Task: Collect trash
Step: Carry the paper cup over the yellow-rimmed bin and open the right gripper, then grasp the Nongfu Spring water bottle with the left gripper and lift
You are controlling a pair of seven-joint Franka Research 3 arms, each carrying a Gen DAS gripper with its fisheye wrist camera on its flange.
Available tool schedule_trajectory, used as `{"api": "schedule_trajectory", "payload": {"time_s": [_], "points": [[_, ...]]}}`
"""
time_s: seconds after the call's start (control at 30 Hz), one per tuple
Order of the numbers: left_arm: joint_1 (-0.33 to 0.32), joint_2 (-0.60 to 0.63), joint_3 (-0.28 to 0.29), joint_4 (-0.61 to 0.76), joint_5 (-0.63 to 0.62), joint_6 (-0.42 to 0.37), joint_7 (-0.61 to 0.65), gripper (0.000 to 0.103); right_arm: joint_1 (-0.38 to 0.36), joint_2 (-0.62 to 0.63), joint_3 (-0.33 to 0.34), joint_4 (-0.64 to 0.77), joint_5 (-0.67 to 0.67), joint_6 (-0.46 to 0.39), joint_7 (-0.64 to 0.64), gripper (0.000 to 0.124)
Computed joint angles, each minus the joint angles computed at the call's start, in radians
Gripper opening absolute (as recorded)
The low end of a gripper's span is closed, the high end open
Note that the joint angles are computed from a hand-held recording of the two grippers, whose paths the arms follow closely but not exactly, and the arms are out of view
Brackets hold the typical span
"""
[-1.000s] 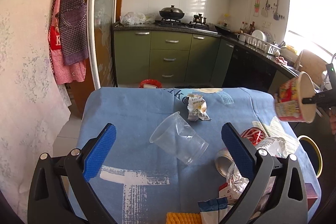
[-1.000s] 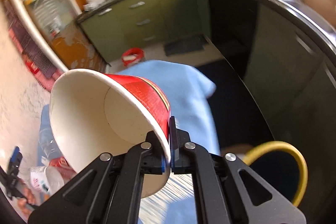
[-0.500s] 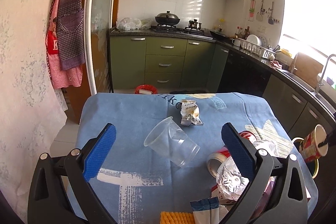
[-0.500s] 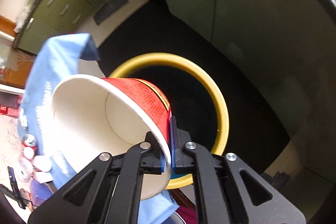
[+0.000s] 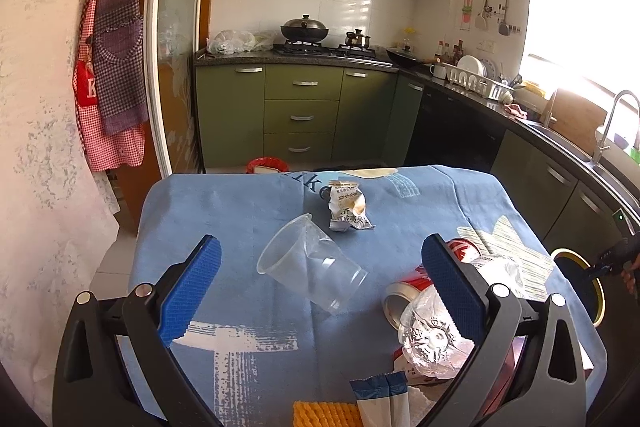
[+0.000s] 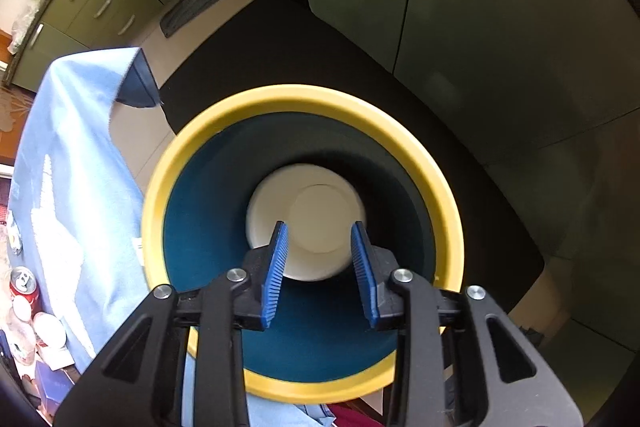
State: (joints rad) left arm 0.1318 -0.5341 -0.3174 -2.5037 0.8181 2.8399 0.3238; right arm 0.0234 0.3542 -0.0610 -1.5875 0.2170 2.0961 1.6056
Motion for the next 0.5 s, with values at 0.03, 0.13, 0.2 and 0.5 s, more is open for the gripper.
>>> {"api": "schedule_trajectory", "payload": {"time_s": [0.03, 0.13, 0.2, 0.5], "points": [[-0.007, 0.005, 0.005, 0.001, -0.004, 0.003, 0.009, 0.099, -0.006, -0.015, 0.001, -0.016, 0.009, 0.007, -0.012, 0.032], [-0.024, 0.014, 0.013, 0.005, -0.016, 0.011, 0.029, 0.099, -0.026, -0.076, 0.008, -0.088, 0.063, 0.029, -0.076, 0.036], [-0.063, 0.02, 0.042, 0.007, -0.055, 0.014, 0.08, 0.099, -0.032, -0.101, 0.015, -0.126, 0.105, 0.047, -0.112, 0.038], [-0.431, 0.124, 0.276, 0.163, -0.424, -0.123, 0.816, 0.099, -0.034, -0.124, 0.021, -0.17, 0.202, 0.044, -0.229, 0.041]]}}
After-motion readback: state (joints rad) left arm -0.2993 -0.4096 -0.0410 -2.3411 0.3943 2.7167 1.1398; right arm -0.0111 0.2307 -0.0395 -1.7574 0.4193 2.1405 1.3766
